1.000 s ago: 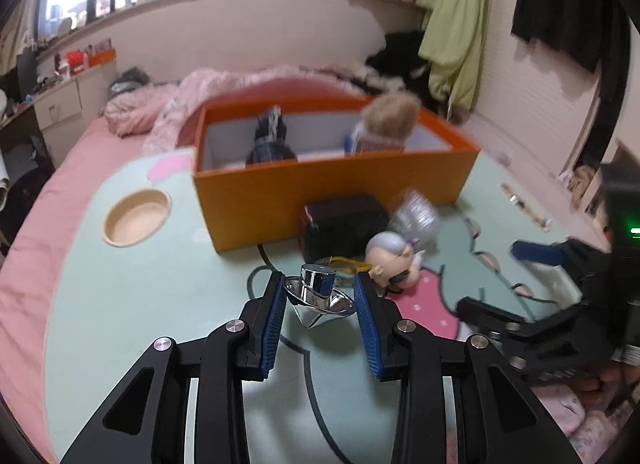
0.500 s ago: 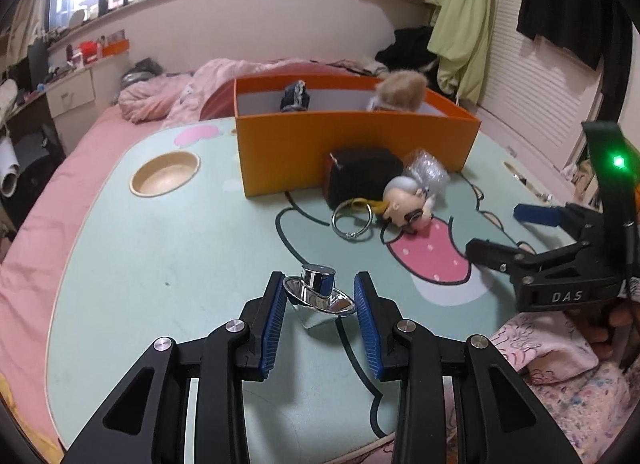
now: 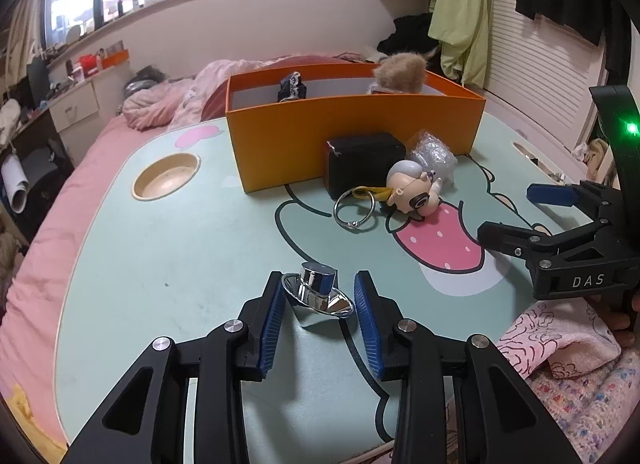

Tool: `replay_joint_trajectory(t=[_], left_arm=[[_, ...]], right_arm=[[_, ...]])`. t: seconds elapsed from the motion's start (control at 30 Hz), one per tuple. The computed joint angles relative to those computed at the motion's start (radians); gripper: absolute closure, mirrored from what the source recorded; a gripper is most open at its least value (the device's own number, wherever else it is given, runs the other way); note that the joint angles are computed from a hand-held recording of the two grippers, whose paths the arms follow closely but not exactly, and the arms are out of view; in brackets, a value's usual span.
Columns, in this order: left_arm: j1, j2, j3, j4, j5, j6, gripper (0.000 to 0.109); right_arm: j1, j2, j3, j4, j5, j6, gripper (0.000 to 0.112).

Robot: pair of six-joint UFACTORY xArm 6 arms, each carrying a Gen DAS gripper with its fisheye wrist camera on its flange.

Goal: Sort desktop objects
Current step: 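Grasp the white-haired doll figure with the right gripper while the left holds the chrome piece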

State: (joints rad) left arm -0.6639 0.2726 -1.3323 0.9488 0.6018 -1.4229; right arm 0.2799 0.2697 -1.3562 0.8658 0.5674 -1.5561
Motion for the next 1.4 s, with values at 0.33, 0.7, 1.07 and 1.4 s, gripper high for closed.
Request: replay_joint_trajectory(t=[0.33, 0.7, 1.07, 1.4], left_arm=[[0.005, -0.016, 0.02, 0.04, -0.02, -0.056, 0.085], [0.005, -0.021, 0.024, 0.04, -0.019, -0.064, 0.085], [0.003, -0.02, 0.023, 0.039, -0.017, -0.068, 0.085], [0.004, -0.02, 0.024, 0.038, -0.021, -0.071, 0.085]], right_arm=[[-0.032, 0.014, -0.045, 0.029, 0.121, -0.002, 0.01], [0.019, -0.083, 0.04, 0.178, 0.181, -0.248, 0.05], [0.149, -0.05, 0.02, 0.094, 0.102, -0.207, 0.058], [0.166, -0.042, 0.062, 0.101, 0.011, -0.341, 0.063]])
